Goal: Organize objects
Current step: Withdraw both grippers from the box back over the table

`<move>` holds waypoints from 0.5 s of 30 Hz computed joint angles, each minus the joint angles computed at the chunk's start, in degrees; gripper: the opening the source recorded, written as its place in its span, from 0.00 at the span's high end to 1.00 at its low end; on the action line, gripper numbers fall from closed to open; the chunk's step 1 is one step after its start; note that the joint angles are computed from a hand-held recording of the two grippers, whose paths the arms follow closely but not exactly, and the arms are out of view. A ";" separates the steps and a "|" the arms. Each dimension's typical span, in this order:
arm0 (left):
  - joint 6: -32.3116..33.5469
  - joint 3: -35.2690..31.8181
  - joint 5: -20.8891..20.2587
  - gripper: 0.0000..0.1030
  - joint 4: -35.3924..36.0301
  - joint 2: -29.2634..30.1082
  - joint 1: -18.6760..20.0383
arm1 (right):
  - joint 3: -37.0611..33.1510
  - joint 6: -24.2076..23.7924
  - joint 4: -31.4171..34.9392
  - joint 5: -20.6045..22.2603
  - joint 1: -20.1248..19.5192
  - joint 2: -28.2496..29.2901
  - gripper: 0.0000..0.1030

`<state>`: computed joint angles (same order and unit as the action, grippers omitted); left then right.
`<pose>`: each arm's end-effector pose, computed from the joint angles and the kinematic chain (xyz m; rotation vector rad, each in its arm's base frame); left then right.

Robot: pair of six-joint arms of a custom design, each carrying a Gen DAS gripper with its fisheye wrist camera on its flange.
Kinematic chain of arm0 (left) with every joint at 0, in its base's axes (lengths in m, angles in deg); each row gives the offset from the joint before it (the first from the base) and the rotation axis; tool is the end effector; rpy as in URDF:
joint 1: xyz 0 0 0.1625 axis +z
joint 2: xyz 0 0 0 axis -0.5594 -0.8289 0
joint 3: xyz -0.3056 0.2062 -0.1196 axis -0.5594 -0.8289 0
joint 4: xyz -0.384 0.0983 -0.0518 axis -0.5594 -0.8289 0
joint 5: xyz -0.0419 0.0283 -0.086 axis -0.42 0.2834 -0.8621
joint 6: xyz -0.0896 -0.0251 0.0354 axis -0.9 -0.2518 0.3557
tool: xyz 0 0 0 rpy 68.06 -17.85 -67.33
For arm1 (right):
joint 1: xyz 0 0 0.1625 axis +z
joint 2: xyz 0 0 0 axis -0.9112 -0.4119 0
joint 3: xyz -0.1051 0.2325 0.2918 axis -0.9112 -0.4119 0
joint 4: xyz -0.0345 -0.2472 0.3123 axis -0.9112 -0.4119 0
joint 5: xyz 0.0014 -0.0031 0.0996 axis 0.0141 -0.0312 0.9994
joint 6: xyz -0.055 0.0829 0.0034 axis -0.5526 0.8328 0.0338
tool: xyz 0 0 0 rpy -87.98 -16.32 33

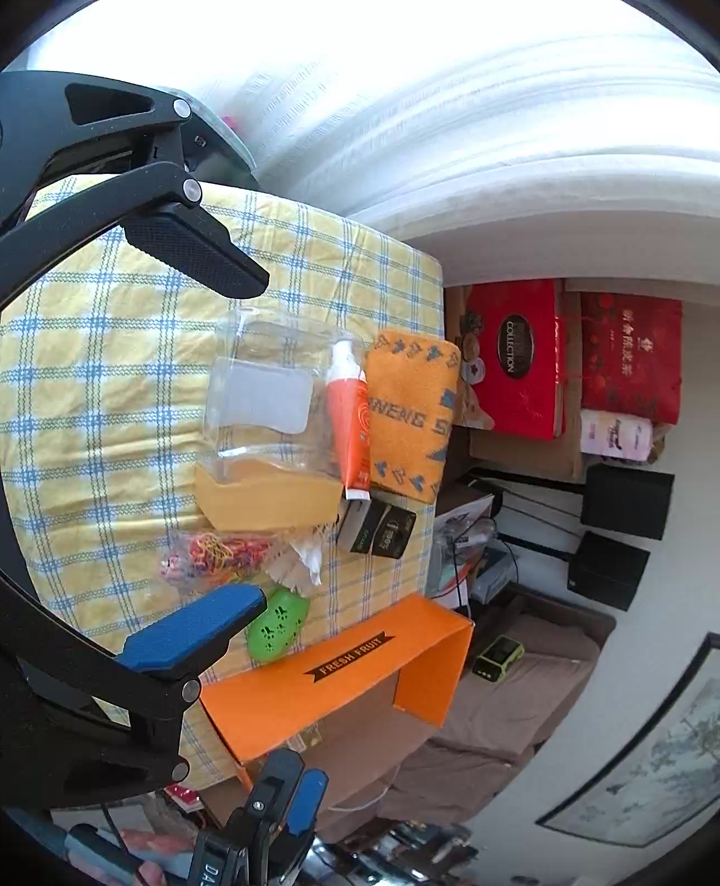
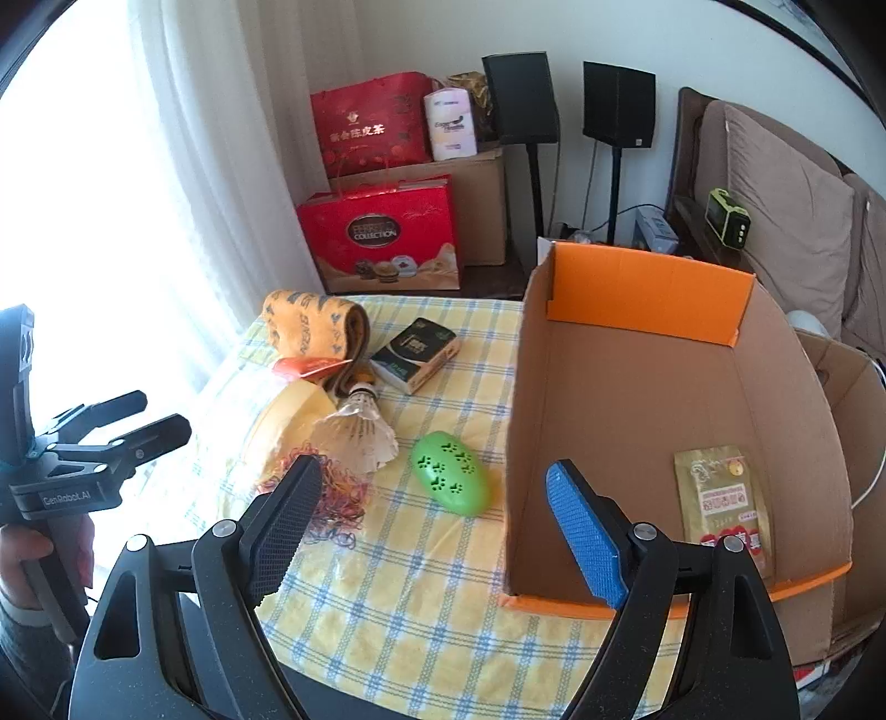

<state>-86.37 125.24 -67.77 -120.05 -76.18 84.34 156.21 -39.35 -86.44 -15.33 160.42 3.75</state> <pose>-0.1559 -0.5401 0.1573 -0.2327 2.1428 -1.1107 0.1806 -0.6923 0.1535 1.4244 -2.5115 0.3581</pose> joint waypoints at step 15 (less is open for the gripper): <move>-0.39 3.51 -3.00 0.00 -4.01 -1.33 1.85 | -7.30 0.15 4.24 -8.25 2.59 9.01 0.54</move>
<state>-86.76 128.74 -70.77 -124.06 -77.51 86.19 148.92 -39.20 -82.20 -23.58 163.01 12.77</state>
